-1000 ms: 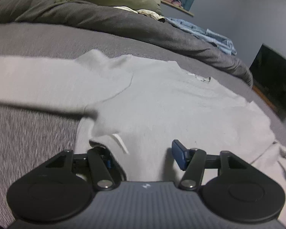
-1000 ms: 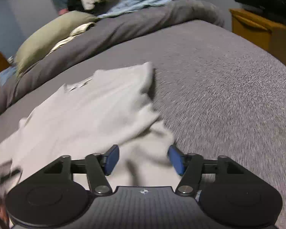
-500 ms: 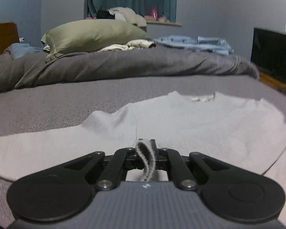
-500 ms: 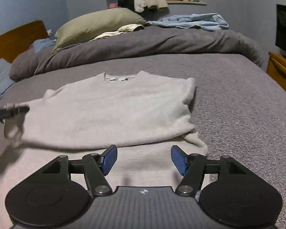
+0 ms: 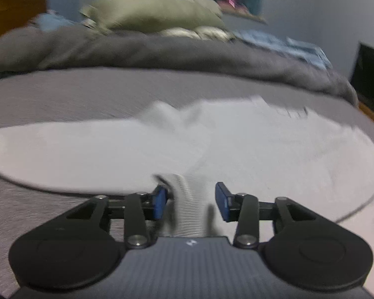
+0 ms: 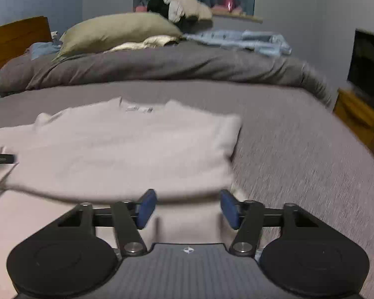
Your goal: Fold small clothes
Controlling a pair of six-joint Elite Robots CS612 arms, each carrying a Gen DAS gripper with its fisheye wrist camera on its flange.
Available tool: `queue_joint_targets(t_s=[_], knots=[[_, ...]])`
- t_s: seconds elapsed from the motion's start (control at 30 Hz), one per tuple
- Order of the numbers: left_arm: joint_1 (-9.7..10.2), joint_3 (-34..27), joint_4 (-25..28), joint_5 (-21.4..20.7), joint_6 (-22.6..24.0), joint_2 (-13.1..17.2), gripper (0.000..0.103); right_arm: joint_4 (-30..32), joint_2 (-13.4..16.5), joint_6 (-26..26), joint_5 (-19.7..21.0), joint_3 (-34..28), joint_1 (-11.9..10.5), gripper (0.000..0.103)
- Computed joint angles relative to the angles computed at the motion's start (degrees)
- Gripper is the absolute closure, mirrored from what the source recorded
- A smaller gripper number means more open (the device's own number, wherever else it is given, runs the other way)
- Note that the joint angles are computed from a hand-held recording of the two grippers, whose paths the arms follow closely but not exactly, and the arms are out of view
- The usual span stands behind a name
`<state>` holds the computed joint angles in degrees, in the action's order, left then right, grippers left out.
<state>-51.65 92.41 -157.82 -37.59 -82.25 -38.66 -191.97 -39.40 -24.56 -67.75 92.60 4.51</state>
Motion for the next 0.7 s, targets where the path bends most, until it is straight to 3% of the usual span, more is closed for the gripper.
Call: queue_joint_targets(t_s=[0.03,0.07,0.17,0.2,0.23,0.3,0.4,0.5,0.6,0.7], knots=[[-0.68,0.78,0.79,1.77,-1.45,-0.53,0.062,-0.58,0.48,0.01,-0.9,-0.77,0.31,0.079],[-1.21,1.3,1.36,3.47,-2.0,-0.88,0.062,-0.84,0.92,0.35,-1.83,-1.52,0.6,0.082],[-3.41,1.46,6.85,11.71,-1.97,-1.1,0.062,-1.41,2.7,1.71,-4.08,-4.24,1.39,0.082],[-3.79,1.05,7.1,12.9,0.39,-0.81,0.062,-1.58,3.35,1.9,-4.41,-5.15,1.62,0.082],[-3.9,0.67,4.95,12.4,3.74,-0.36,0.062,-1.26,3.87,1.47,-4.12,-5.99,1.72,0.082],[-3.38,-0.39,-4.19,7.82,12.86,1.08,0.062,-1.53,5.04,-0.34,-5.05,-7.5,2.21,0.082],[-2.94,-1.97,-9.29,4.89,17.35,2.75,0.062,1.24,6.06,-3.8,-6.95,-9.18,2.9,0.087],[-2.24,-3.03,-7.71,1.04,17.15,3.35,0.062,8.97,6.19,-0.97,-9.91,-10.45,2.97,0.09],[-1.38,-3.07,-7.03,-3.07,14.46,3.66,0.062,7.4,6.23,-1.14,-8.06,-9.8,2.34,0.09],[-1.1,-2.74,-9.43,-3.74,13.7,4.09,0.061,5.75,6.0,1.93,-6.68,-9.27,2.05,0.085]])
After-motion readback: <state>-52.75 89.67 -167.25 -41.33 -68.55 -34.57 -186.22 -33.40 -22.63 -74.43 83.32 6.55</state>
